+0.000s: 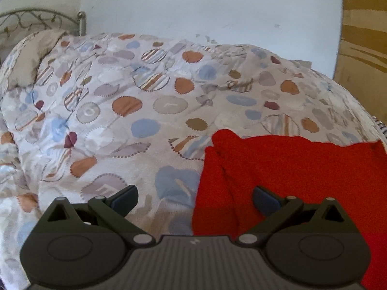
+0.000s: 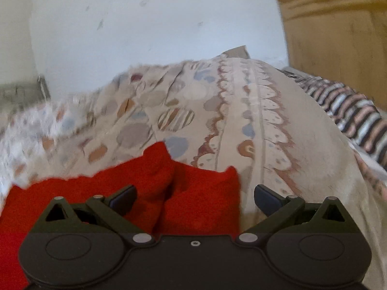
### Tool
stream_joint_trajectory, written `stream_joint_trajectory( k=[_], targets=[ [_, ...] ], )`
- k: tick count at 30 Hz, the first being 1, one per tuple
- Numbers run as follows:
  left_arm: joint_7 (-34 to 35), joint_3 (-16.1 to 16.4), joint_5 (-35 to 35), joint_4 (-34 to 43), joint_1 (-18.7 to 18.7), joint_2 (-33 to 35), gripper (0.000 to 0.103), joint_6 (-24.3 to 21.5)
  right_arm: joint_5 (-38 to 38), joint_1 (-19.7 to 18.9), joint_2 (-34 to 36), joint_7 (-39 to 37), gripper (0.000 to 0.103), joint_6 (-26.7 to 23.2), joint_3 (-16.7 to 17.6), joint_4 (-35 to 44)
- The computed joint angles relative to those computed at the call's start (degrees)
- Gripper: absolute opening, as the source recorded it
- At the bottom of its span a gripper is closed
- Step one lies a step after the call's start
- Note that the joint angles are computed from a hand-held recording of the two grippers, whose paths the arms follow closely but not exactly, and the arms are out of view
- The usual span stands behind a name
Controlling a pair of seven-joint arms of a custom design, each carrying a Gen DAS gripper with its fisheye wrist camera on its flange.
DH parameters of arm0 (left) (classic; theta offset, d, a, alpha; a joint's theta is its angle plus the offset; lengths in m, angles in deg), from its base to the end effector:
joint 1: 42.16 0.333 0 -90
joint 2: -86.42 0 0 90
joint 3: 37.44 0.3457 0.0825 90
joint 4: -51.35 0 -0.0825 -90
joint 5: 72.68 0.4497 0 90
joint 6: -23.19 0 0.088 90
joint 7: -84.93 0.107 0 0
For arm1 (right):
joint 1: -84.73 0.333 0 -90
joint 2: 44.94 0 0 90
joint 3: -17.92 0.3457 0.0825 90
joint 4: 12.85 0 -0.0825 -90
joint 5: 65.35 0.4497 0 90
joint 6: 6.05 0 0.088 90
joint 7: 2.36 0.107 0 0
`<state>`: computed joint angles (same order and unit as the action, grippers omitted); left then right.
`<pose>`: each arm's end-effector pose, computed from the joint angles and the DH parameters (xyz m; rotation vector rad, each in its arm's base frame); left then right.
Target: Fold small clothes
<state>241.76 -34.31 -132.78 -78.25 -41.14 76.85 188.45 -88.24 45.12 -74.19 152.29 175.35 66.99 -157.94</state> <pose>0.5728 0.0929 0.4954 -1.5491 1.8301 -0.9620 0.4963 0.1448 0.4793 -1.2124 1.8748 -0.8174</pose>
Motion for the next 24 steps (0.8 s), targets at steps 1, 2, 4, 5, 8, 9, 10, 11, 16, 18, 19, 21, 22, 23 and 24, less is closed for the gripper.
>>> stream_joint_trajectory(
  k=[1, 2, 4, 5, 8, 9, 10, 11, 16, 18, 19, 21, 22, 23, 24],
  targets=[
    [-0.68, -0.15, 1.56, -1.02, 0.4, -1.26, 0.103, -0.55, 0.52, 1.17, -1.14, 0.29, 0.102, -0.75, -0.83, -0.72],
    [-1.64, -0.18, 3.06, -2.1, 0.64, -2.54, 0.103, -0.91, 0.74, 2.64, -2.01, 0.37, 0.103, -1.32, -1.91, -1.36],
    [-2.67, 0.45, 5.1, -4.2, 0.39, -5.32, 0.103, -2.13, 0.54, 5.98, -2.9, -0.21, 0.103, -1.66, -4.45, -2.29],
    [-3.24, 0.78, 6.34, -5.31, 0.26, -6.74, 0.103, -2.6, 0.22, 7.32, -3.57, -0.67, 0.103, -1.7, -5.33, -2.74],
    [-4.27, 2.47, 8.46, -8.78, -1.12, -11.01, 0.103, -3.37, -1.45, 10.35, -5.76, -2.62, 0.103, -4.33, -6.5, -3.23],
    [-4.64, 3.14, 8.75, -10.02, -1.67, -12.53, 0.103, -3.67, -2.54, 10.85, -5.88, -3.3, 0.103, -5.44, -6.55, -2.94],
    [-5.67, 3.5, 9.63, -11.16, -1.84, -13.86, 0.103, -4.0, -3.62, 11.76, -6.11, -3.87, 0.103, -6.57, -6.88, -2.84],
    [-7.45, 3.54, 10.98, -12.41, -1.67, -15.31, 0.103, -4.45, -4.7, 12.49, -6.37, -4.1, 0.103, -7.47, -7.13, -2.8],
    [-12.84, 5.31, 15.94, -17.45, -2.28, -20.94, 0.103, -5.08, -9.08, 16.06, -7.03, -3.98, 0.103, -10.4, -8.57, -2.78],
    [-14.71, 5.6, 18.04, -19.31, -2.4, -22.84, 0.103, -3.85, -10.55, 17.26, -7.32, -3.69, 0.103, -12.4, -9.13, -2.56],
    [-16.04, 5.52, 19.23, -20.11, -2.2, -23.68, 0.103, -3.48, -10.83, 18.56, -7.32, -3.74, 0.103, -13.4, -10.05, -2.61],
    [-19.13, 4.89, 21.97, -21.33, -1.39, -24.98, 0.103, -3.31, -10.42, 21.99, -7.22, -3.66, 0.103, -15.05, -12.75, -3.1],
    [-20.0, 4.95, 23.09, -21.85, -1.42, -25.6, 0.103, -3.28, -10.08, 23.81, -7.26, -3.5, 0.103, -15.38, -14.22, -3.54],
    [-21.08, 4.84, 24.2, -22.4, -1.34, -26.18, 0.103, -3.12, -9.8, 25.65, -7.35, -3.37, 0.103, -15.48, -15.7, -4.08],
    [-22.31, 4.63, 25.26, -22.94, -1.2, -26.7, 0.103, -2.92, -9.85, 27.05, -7.42, -3.17, 0.103, -15.64, -16.78, -4.47]
  ],
)
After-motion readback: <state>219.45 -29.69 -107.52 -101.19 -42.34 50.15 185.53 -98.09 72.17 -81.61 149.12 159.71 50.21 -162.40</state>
